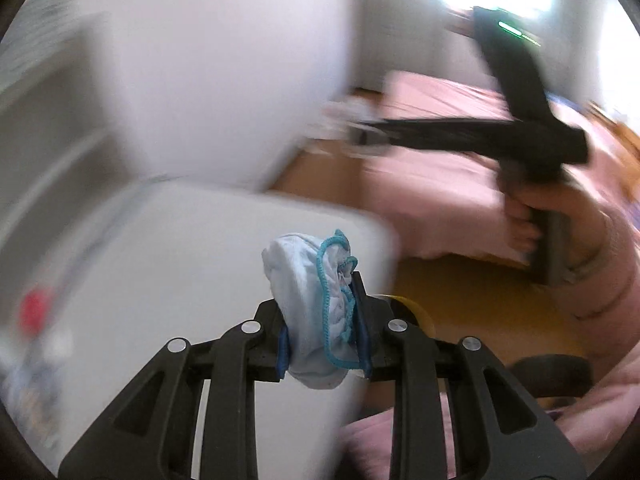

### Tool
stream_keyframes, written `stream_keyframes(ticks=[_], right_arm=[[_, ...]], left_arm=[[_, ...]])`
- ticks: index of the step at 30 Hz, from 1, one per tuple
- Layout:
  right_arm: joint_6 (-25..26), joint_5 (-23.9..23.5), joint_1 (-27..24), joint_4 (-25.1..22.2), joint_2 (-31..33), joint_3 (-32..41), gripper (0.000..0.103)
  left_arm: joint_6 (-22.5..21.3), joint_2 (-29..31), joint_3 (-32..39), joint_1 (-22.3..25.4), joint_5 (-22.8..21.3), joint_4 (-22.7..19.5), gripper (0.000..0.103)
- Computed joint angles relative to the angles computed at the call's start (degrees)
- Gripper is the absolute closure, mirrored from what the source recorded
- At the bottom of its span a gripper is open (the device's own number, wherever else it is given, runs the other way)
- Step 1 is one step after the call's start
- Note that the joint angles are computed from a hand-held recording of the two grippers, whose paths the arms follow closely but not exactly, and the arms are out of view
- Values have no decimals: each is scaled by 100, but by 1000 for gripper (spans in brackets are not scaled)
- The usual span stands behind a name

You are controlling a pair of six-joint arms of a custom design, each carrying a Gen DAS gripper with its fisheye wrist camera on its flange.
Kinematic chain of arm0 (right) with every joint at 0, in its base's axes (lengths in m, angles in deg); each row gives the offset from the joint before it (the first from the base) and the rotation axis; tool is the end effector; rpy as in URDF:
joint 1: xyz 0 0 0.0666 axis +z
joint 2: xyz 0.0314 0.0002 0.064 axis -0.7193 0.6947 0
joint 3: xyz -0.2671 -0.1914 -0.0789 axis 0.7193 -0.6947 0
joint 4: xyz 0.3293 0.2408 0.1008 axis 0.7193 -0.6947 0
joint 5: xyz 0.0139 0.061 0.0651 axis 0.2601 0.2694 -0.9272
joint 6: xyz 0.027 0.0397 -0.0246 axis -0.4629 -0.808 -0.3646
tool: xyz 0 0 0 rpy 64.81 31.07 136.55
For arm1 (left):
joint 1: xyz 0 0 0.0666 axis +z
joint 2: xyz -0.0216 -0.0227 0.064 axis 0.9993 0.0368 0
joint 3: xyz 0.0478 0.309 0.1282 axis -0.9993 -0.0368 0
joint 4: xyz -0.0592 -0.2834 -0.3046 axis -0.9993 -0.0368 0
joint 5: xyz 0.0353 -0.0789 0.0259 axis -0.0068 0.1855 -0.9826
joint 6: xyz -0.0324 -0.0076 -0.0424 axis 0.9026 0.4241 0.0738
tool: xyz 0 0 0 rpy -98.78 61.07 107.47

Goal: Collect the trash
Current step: 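Carry the cloth and bag over the wastebasket and open both tools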

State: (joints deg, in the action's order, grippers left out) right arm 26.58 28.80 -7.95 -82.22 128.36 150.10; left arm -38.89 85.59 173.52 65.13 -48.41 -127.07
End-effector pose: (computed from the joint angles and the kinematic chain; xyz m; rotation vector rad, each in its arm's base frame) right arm 0.4640 0.3504 0.6080 0.0890 2.2411 0.3965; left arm 0.4658 -0.2080 0.6340 1.0151 2.2005 -0.4073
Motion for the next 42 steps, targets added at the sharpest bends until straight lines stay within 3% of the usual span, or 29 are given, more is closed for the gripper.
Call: stream_keyframes(ticks=[3,5,9,13,16,18,19,21,22,23,25,27,30,33,35,37,40,42], right_arm=[[-619,-409,-350,427,-1219,-2104,69],[-953,-787,-528,544,-1654,-3076,69],[-1581,-1916,-908,892,-2099,-4819,69],[-2342,-2997,-1185,1542,-2154,-6122,69],[-2542,-3275,-1231,1807,-2190,-6484,69],[-2627,-3376,-1266,1942,-2233,-6627,67],[-2681,-3371,-1268,2031,-2298,-6740,66],[-2823,-3351,-1302,2220,-2431,-6930,39],[-2855,-3321,-1345,2212,-2465,-6965,33],[-2870,-3277,-1381,2213,-2501,-6988,26],[-2804,-3217,-1467,2168,-2610,-7039,24],[-2743,-3135,-1521,2097,-2651,-6997,16],[-2648,-3041,-1566,1949,-2738,-6890,16],[-2514,-2587,-1583,1407,-2761,-6533,16],[-2450,-1712,-1487,787,-2778,-6080,12],[-2498,-561,-1317,229,-2799,-5614,9],[-2732,1892,-760,-888,-2569,-4568,7],[-2503,2668,-518,-1146,-2415,-4138,7]], left_arm=[[-261,371,32,-714,43,-208,78],[-252,516,-245,-1016,29,-246,78],[151,960,-902,-1303,354,-376,78],[523,1235,-1494,-1424,-77,-36,79],[644,1388,-1514,-1422,-134,-61,79],[690,1504,-1381,-1369,61,-198,70],[756,1551,-1312,-1367,122,-222,52],[791,1458,-1410,-1341,100,-50,22],[787,1328,-1574,-1338,37,147,16],[753,1303,-1592,-1356,3,222,15],[730,1226,-1625,-1412,-77,244,12],[649,1107,-1771,-1438,-139,402,12],[507,862,-1974,-1525,-244,579,12],[343,523,-2064,-1600,-350,900,12],[257,345,-2070,-1620,-379,1188,12],[242,109,-2012,-1586,-438,1530,12],[502,-133,-1725,-1310,-350,1746,11],[698,-248,-1450,-988,-431,1807,10]])
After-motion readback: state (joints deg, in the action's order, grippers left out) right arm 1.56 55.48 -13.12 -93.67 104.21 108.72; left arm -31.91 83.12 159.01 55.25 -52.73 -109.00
